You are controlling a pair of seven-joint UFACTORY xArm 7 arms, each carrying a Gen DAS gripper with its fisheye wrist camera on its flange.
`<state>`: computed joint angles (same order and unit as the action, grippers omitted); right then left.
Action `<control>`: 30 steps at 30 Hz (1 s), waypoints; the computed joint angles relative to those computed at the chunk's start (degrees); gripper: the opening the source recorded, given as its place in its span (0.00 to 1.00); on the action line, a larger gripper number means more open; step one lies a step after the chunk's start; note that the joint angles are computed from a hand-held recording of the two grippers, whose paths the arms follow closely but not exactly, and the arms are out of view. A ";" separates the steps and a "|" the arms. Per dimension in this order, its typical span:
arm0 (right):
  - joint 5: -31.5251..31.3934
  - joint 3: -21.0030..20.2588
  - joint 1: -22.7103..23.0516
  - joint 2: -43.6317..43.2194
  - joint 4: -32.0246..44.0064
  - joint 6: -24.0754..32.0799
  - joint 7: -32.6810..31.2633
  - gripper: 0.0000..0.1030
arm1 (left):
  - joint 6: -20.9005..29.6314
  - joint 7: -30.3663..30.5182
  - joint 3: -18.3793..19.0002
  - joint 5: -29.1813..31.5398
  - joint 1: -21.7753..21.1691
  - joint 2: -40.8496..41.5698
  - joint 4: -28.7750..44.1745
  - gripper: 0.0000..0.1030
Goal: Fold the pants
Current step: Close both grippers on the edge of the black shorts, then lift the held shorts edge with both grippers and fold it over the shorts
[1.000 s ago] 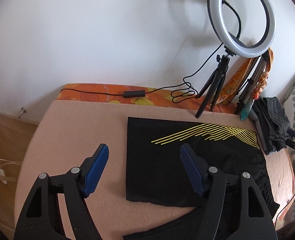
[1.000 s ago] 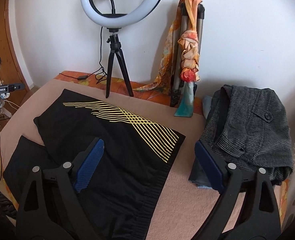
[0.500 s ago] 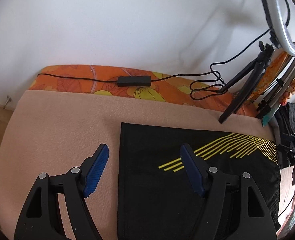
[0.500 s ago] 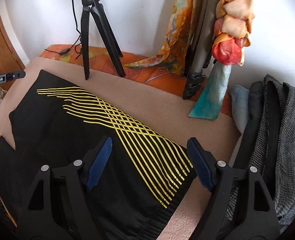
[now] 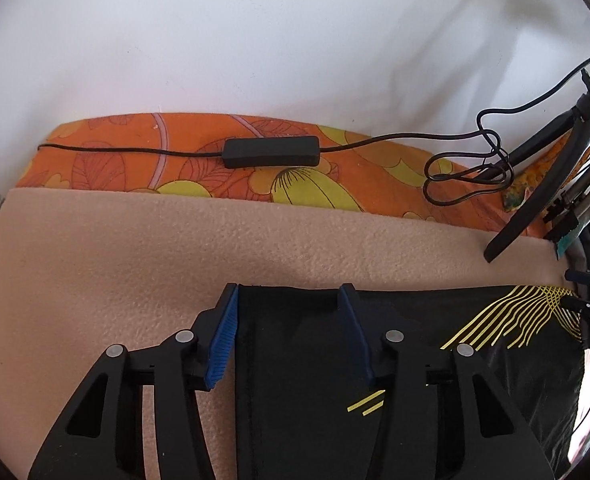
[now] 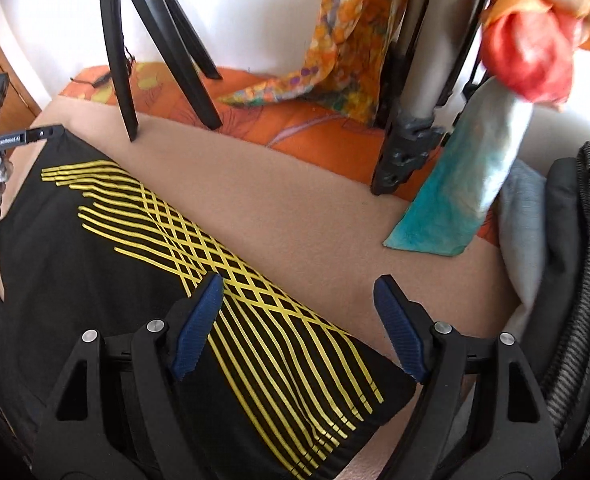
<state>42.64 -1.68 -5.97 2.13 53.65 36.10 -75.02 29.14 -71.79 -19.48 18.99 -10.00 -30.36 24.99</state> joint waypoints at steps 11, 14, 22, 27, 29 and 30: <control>-0.73 0.80 -0.41 1.43 0.50 0.89 -0.22 0.73 | -8.09 -1.84 -0.70 0.18 2.47 -4.12 -5.77 0.05; 0.10 0.59 -0.51 0.50 -0.41 1.25 -2.05 0.46 | -9.34 -1.73 -1.41 -0.50 2.19 -6.07 -6.87 0.04; 1.66 -0.51 -0.01 -1.98 -2.34 1.83 -4.54 0.07 | -11.27 -0.09 -1.69 -2.12 1.60 -10.29 -9.14 0.03; 1.18 -0.93 0.32 -2.55 -2.64 2.07 -4.37 0.07 | -13.03 1.73 -0.07 -6.17 0.15 -7.96 -8.99 0.29; 1.00 -1.01 0.50 -2.81 -2.86 1.96 -4.24 0.07 | -11.82 1.57 -0.95 -6.72 0.78 -4.92 -7.09 0.44; 0.86 -1.06 0.58 -2.89 -2.91 1.89 -4.06 0.07 | -11.59 1.24 -2.03 -5.89 1.74 -4.56 -6.66 0.44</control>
<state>43.50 -2.74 -5.38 -0.76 50.74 37.98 -79.08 17.54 -70.56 -21.51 13.10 -8.27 -34.92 18.33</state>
